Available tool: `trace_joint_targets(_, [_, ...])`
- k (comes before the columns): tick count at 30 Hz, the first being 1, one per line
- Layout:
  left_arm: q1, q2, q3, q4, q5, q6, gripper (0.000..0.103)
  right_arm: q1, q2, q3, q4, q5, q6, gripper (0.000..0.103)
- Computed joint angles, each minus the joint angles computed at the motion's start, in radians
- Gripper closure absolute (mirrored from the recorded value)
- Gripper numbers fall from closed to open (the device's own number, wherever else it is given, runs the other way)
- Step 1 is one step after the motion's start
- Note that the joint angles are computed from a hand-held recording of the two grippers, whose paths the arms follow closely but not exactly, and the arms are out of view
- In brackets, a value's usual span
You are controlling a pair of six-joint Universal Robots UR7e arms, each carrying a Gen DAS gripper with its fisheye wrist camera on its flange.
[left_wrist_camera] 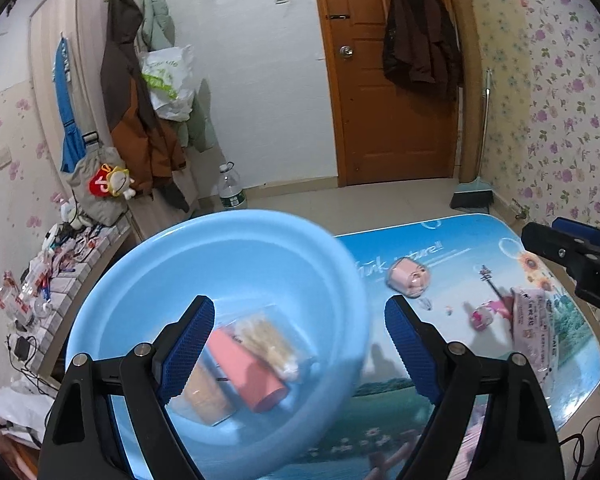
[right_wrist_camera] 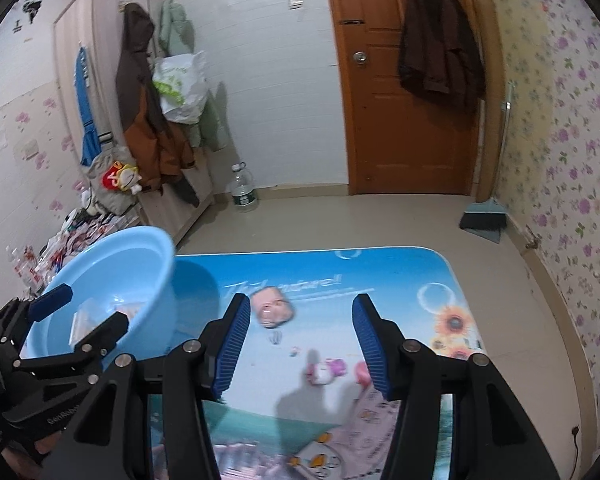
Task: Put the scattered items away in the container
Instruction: 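Withdraw both grippers from the basin toward the remaining items on the mat, then move the left gripper onto the white duck-printed packet and grasp it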
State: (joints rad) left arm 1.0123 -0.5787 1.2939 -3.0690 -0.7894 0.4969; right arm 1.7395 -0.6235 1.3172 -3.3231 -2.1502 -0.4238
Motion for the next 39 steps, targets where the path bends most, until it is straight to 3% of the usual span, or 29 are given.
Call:
trace_joint_targets(15, [-0.051, 0.099, -0.07, 0.063, -0.018, 0.022, 0.017, -0.113, -0.147, 0.144, -0.029, 0.045, 0.01, 0.048])
trace_joint_targets(25, [-0.055, 0.163, -0.149, 0.142, -0.033, -0.007, 0.017, -0.182, -0.192, 0.185, -0.008, 0.125, -0.02, 0.048])
trace_joint_targets(33, [-0.049, 0.2, -0.206, 0.189, -0.031, -0.019, 0.017, -0.183, -0.185, 0.215, -0.024, 0.178, -0.111, 0.048])
trace_joint_targets(39, [-0.049, 0.19, -0.18, 0.197, -0.033, -0.02, 0.017, -0.187, -0.174, 0.204, -0.011, 0.164, -0.084, 0.048])
